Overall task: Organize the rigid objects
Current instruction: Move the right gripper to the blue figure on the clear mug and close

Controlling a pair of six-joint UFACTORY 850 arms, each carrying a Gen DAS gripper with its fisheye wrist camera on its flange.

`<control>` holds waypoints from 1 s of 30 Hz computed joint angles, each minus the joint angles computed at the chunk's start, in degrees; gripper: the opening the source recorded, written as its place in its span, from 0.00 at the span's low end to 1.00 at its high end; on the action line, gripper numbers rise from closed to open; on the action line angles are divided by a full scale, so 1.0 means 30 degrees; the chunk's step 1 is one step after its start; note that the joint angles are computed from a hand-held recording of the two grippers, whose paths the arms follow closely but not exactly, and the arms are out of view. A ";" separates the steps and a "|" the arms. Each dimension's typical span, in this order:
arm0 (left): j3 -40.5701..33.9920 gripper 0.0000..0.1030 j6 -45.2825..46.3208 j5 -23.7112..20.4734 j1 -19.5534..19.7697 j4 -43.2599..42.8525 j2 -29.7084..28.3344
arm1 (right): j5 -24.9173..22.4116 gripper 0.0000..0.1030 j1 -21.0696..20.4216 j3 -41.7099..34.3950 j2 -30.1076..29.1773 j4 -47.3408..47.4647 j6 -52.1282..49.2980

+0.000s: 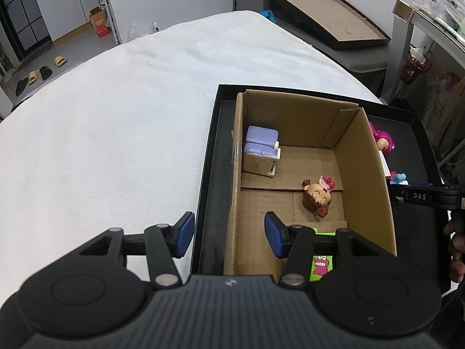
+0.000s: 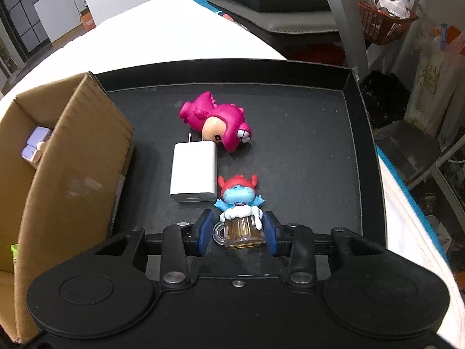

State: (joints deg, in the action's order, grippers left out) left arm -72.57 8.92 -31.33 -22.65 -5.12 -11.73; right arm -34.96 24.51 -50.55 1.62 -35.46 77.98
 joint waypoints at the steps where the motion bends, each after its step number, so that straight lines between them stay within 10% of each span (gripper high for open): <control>1: -0.0009 0.50 0.0125 -0.0002 0.0029 -0.0150 -0.0001 | -0.0031 0.36 0.0008 -0.0070 0.0027 0.0060 0.0014; 7: 0.0083 0.50 0.1228 -0.0058 0.0329 -0.1380 0.0095 | -0.0637 0.34 0.0228 -0.0411 0.0388 -0.0311 0.0696; 10: 0.0135 0.50 0.1843 -0.0078 0.0495 -0.2070 0.0175 | -0.0750 0.01 0.0283 -0.0578 0.0550 0.0060 0.0691; 18: 0.0451 0.50 0.3623 -0.0146 0.0969 -0.3521 0.0500 | -0.1254 0.01 0.0585 -0.0993 0.0325 0.0399 0.0597; 21: 0.0541 0.50 0.4278 -0.0134 0.1181 -0.4322 0.0564 | -0.0866 0.11 0.0480 -0.0586 0.0643 0.0680 0.1454; 23: 0.0540 0.50 0.4546 -0.0174 0.1269 -0.4770 0.0561 | -0.1218 0.40 0.0643 -0.0452 0.0775 0.0421 0.2186; 30: 0.0444 0.50 0.4470 -0.0217 0.1215 -0.4613 0.0452 | -0.1392 0.56 0.0928 -0.0171 0.0810 0.0182 0.2585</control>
